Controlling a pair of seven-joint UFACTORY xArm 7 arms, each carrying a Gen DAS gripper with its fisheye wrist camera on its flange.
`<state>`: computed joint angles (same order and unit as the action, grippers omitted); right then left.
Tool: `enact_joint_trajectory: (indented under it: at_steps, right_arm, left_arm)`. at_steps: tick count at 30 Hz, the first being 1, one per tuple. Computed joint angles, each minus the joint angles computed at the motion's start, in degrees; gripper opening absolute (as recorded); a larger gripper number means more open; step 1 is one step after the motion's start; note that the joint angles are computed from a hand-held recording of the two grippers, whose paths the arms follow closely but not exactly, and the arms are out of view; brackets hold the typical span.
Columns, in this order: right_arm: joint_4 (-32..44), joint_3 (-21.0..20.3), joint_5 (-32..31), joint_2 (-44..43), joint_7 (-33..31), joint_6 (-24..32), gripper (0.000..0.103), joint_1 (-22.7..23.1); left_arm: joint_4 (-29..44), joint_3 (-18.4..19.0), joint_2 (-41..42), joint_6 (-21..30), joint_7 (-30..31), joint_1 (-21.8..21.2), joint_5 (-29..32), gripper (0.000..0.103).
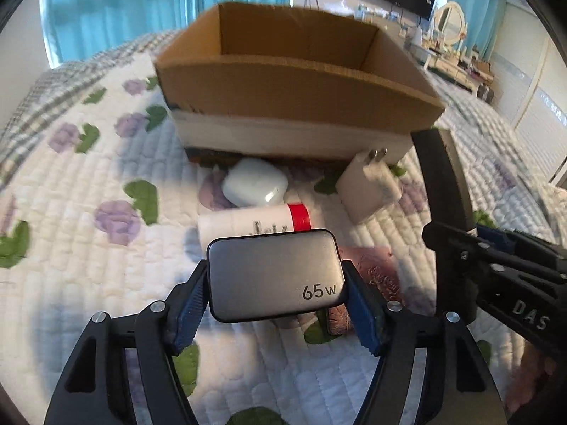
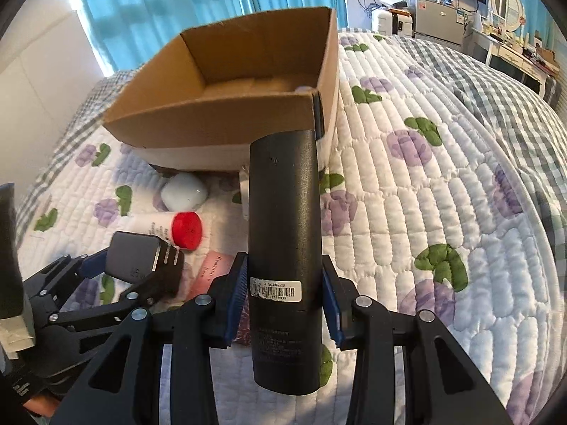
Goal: Organize rigid objects
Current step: 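Carry the tube and power bank into the box and open both grippers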
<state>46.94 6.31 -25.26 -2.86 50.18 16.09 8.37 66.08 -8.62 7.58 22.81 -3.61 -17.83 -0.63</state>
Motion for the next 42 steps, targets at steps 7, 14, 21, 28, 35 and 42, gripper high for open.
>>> enact_joint_trajectory:
  at_steps: [7, 14, 21, 28, 35, 42]
  right_arm:
    - [1.41, 0.66, -2.33, -1.79, 0.33, 0.9, 0.038, -0.25]
    - [4.1, 1.74, -1.89, -4.71, -1.89, 3.28, 0.038, -0.82]
    - [10.3, 1.97, -1.29, -5.23, -6.34, 6.36, 0.038, -1.36]
    - [19.18, 0.69, -1.11, -1.74, -11.04, 8.23, 0.038, -1.75]
    - [28.59, -2.27, 4.95, 6.87, -18.32, 8.25, 0.038, -1.15]
    - [36.22, -4.21, 12.18, 16.45, -25.85, 8.19, 0.038, -1.21]
  left_arm:
    - [-0.97, 0.07, -3.66, -2.4, 0.46, 0.24, 0.51, 0.072]
    - [2.27, 0.04, -5.42, -1.64, 5.65, 1.08, -2.79, 0.07]
    - [11.46, 0.52, -2.76, 1.42, 5.97, 1.31, -2.34, 0.07]
    - [26.85, 1.03, 6.27, 4.56, 5.66, 0.49, 0.37, 0.07]
    - [47.27, 0.82, 21.11, 10.49, 7.64, -0.56, -0.68, 0.07]
    - [71.48, 3.49, 39.72, 20.78, 8.12, -4.08, 1.66, 0.07]
